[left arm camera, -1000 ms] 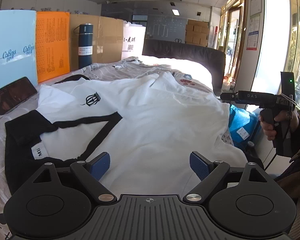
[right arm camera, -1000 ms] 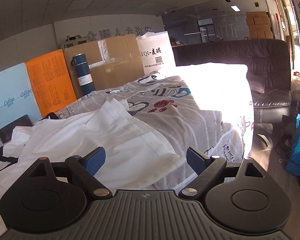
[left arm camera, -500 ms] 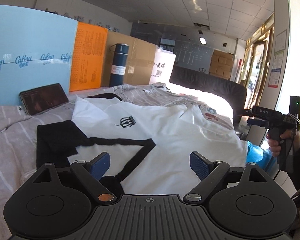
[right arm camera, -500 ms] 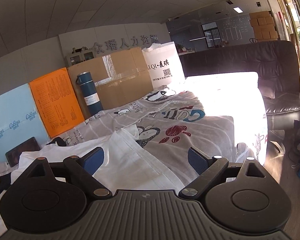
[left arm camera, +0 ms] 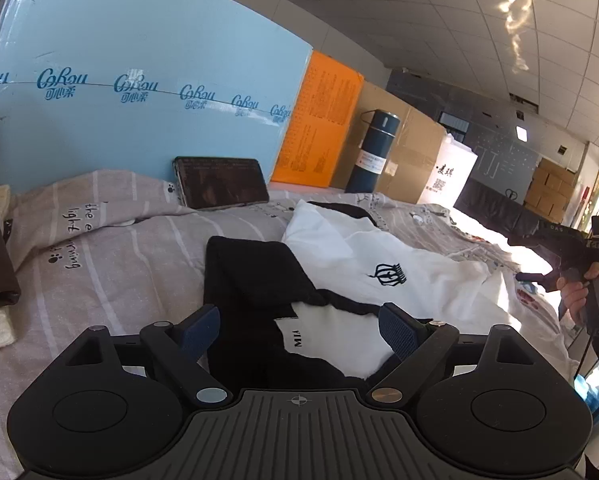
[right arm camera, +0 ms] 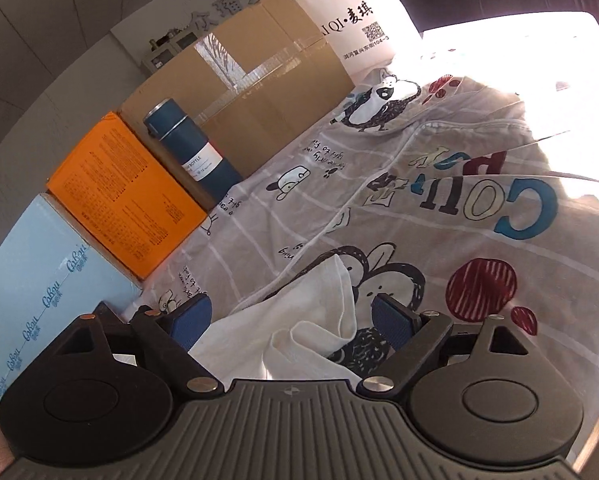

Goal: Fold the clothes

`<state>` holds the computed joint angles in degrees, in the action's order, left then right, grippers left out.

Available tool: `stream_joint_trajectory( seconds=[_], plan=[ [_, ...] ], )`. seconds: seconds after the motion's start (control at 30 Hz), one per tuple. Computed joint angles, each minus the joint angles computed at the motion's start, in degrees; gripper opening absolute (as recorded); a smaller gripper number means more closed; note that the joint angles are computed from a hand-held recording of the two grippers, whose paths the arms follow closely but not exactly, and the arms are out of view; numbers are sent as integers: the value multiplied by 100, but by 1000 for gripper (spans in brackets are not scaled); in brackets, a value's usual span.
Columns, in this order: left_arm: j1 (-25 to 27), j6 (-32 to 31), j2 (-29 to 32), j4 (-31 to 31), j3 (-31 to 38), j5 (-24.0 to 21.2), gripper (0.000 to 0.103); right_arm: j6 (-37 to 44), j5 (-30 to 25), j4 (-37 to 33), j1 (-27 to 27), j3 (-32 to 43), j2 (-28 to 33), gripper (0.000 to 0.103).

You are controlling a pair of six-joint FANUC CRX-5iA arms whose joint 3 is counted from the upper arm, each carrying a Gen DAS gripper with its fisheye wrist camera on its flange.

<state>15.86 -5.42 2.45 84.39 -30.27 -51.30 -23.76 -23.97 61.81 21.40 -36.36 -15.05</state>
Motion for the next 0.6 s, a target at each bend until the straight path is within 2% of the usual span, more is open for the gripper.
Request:
stream_joint_trajectory(
  seconds=[0.03,0.1,0.17,0.23,0.27,0.3,0.33,0.37,0.4,0.5,0.6],
  plan=[
    [-8,47,13,-28,12,55,89,509,132,-382,-87,185,181,87],
    [12,209,61,-157,69,70,89,1394,15,-874,-109,486,495,87],
    [33,348,107,-284,128,46,89,2067,-12,-1324,-158,706,728,81],
    [54,481,150,-409,186,23,89,2606,105,-1794,-209,821,859,60],
    [66,550,172,-479,217,11,89,2704,151,-1712,-219,797,868,55],
    [78,610,192,-540,244,-5,89,2787,211,-1615,-232,766,876,40],
    [88,664,209,-593,268,-24,89,3130,270,-1819,-206,817,893,29],
    [98,718,227,-646,293,-42,89,3584,289,-2131,-167,905,912,25],
    [107,765,242,-688,314,-58,89,3818,358,-2144,-151,919,917,16],
    [125,852,269,-763,349,-89,89,3402,495,-1176,-248,859,1009,6],
    [135,873,278,-790,365,-106,89,2538,634,-76,-524,827,1147,5]
  ],
)
